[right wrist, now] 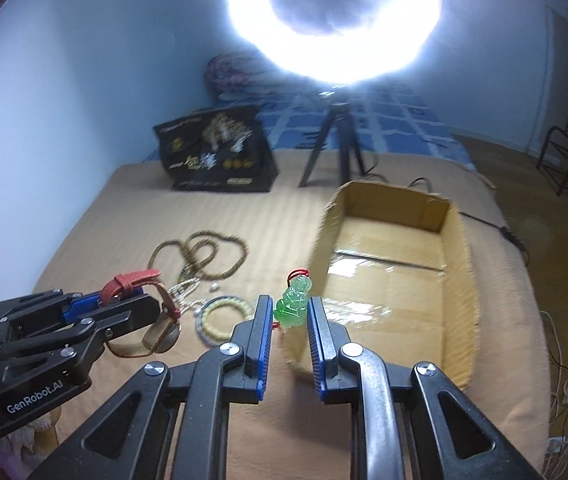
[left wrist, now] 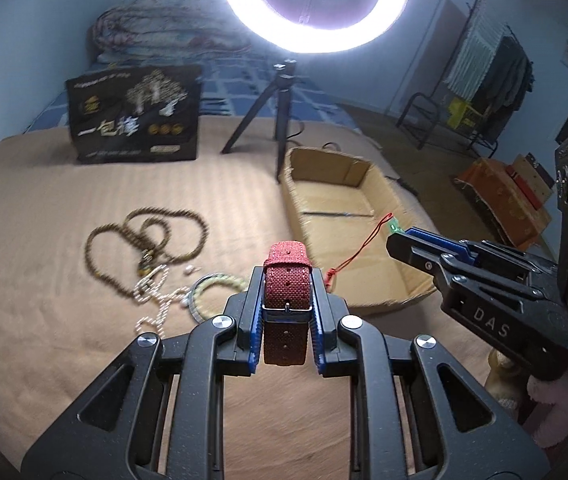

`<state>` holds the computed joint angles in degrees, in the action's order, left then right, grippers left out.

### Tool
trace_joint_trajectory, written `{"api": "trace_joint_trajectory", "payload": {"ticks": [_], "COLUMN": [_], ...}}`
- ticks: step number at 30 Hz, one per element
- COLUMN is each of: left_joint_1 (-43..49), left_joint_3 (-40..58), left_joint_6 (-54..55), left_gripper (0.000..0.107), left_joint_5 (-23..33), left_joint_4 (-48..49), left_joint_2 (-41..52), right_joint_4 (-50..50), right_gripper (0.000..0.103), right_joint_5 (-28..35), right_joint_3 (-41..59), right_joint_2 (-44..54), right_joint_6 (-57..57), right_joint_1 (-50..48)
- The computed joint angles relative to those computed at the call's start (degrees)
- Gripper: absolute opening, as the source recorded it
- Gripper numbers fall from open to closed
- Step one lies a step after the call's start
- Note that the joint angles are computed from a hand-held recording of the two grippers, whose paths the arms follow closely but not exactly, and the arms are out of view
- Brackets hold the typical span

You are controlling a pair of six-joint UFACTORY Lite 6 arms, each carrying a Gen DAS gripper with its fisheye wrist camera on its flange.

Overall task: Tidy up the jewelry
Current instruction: 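Carry the watch with left tool while right tool carries the pendant over the cardboard box, then open left gripper to drop the watch while right gripper drops the pendant into the box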

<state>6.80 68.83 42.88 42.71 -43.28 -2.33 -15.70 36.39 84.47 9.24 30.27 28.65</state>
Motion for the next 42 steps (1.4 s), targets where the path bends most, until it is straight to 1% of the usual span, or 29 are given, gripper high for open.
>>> {"api": "trace_joint_trajectory", "payload": {"ticks": [8, 22, 29, 36, 42], "left_joint_1": [-7.8, -17.0, -19.1, -20.1, -20.6], "left_joint_3": [4.4, 14.0, 16.8, 16.3, 15.6], "left_joint_6": [-1.9, -5.2, -7.3, -8.2, -8.6], "left_gripper": [0.018, 0.018, 0.018, 0.018, 0.018], "left_joint_5": [-2.8, -6.0, -7.3, -8.2, -8.7], "left_joint_4": [0.6, 1.2, 2.4, 3.8, 4.9], "left_joint_2": [4.1, 16.2, 21.4, 23.7, 23.7], "right_joint_4": [0.5, 1.8, 3.1, 4.5, 5.5], "right_gripper": [0.016, 0.016, 0.016, 0.016, 0.016], "right_joint_5": [0.4, 0.2, -0.6, -0.9, -1.1], "right_joint_3": [-0.3, 2.0, 1.8, 0.8, 0.3], "right_joint_2": [-1.3, 3.1, 5.8, 7.5, 7.8], "right_joint_6": [-2.4, -6.9, -8.3, -9.8, -10.2], "right_joint_1": [-5.8, -13.7, -15.9, -17.6, -18.4]}}
